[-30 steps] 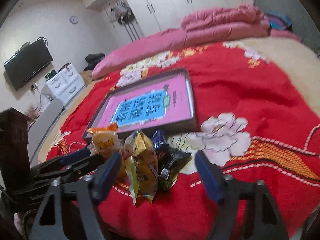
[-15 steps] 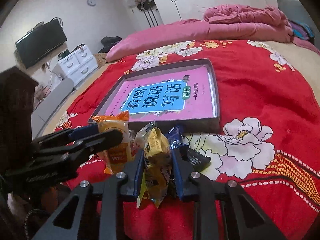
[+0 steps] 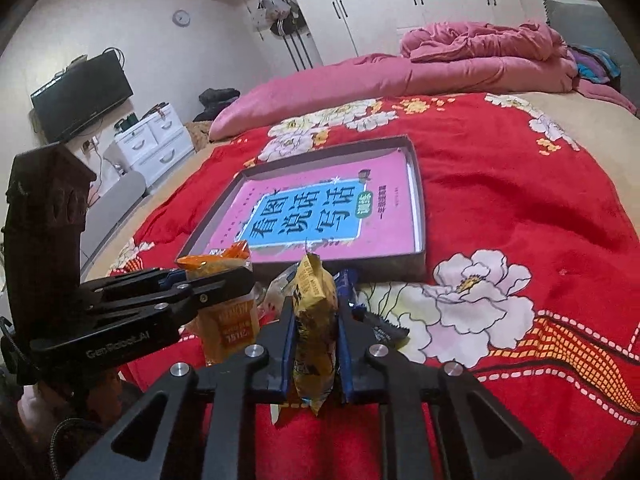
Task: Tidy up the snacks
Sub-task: 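Grasp the orange-wrapped bread stick with the left tool while the right tool grasps the yellow chip bag, then carry the bread stick into the tray with the left tool while the right tool places the chip bag there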
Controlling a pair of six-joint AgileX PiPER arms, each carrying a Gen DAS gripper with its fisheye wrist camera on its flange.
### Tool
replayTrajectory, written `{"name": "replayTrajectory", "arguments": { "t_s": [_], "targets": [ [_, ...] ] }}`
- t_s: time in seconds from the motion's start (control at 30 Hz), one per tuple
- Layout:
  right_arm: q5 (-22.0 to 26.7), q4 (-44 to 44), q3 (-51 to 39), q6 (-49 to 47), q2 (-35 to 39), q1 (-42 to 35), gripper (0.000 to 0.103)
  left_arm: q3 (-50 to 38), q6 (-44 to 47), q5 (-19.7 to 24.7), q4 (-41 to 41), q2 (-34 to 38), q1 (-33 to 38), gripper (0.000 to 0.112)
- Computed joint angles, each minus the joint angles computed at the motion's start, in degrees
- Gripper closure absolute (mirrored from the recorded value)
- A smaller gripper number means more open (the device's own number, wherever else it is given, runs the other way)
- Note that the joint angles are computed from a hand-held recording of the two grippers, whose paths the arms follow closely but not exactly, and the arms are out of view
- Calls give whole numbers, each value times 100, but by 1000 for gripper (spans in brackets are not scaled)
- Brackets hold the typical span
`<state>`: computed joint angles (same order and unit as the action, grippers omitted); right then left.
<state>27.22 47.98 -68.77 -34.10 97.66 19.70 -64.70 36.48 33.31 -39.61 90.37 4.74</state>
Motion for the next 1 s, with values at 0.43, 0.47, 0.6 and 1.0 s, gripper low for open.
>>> {"name": "replayTrajectory", "arguments": {
  "t_s": [0.43, 0.47, 0.6, 1.0],
  "targets": [
    [-200, 1198, 125, -757, -229, -286, 85, -17, 815, 444, -1352, -465, 847, 90],
    [-237, 1280, 126, -815, -241, -284, 85, -21, 858, 471, -1428, -488, 910, 90],
    [-335, 1494, 99, -960, -256, -251, 85, -53, 976, 550, -1657, -543, 1191, 90],
    [-675, 1729, -78, -1106, -235, -92, 85, -190, 1192, 569, -2114, -442, 1992, 90]
  ]
}}
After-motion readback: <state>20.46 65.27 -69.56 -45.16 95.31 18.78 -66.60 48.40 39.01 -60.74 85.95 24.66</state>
